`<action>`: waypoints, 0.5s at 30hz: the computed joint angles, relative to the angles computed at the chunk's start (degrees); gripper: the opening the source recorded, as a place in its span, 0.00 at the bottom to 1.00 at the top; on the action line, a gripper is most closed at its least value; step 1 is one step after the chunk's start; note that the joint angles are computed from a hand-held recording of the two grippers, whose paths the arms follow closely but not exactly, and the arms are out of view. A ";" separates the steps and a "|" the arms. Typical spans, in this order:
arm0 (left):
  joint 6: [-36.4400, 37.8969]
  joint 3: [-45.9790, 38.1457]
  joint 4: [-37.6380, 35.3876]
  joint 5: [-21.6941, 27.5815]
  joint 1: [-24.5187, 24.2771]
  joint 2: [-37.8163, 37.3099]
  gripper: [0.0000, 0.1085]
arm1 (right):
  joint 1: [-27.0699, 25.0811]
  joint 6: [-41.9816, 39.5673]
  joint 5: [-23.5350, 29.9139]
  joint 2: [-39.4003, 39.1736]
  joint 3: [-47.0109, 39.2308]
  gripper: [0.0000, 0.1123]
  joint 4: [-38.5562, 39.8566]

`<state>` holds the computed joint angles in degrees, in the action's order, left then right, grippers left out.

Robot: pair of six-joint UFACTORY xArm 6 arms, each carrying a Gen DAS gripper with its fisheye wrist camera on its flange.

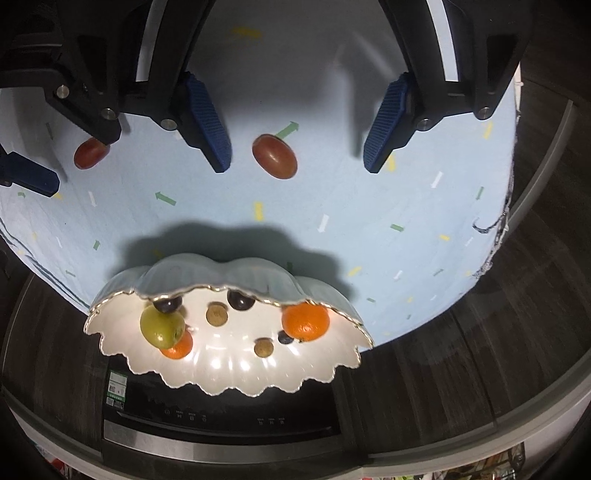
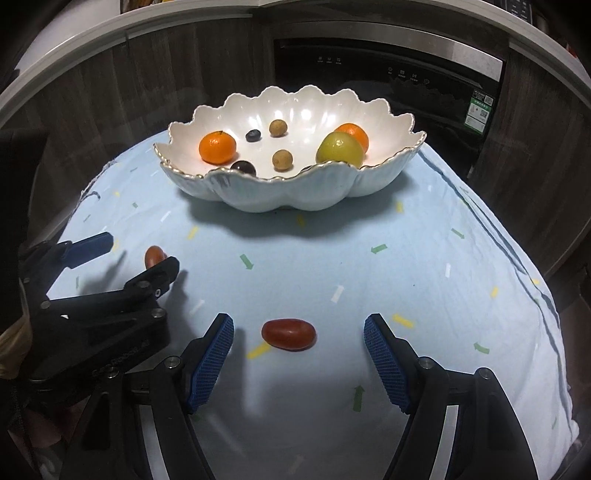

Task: Organize fruits
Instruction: 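Withdraw both open tools from the bowl toward the reddish-brown oval fruit, then grasp the reddish-brown oval fruit with the right tool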

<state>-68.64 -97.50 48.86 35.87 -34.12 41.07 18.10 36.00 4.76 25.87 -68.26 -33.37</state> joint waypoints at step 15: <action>1.48 -0.84 -3.58 -3.00 0.79 1.00 0.44 | 0.99 -7.09 -0.73 1.38 -0.18 0.47 7.41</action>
<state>-67.16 -98.34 45.28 32.87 -33.32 42.07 19.09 28.92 4.03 27.25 -68.43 -25.97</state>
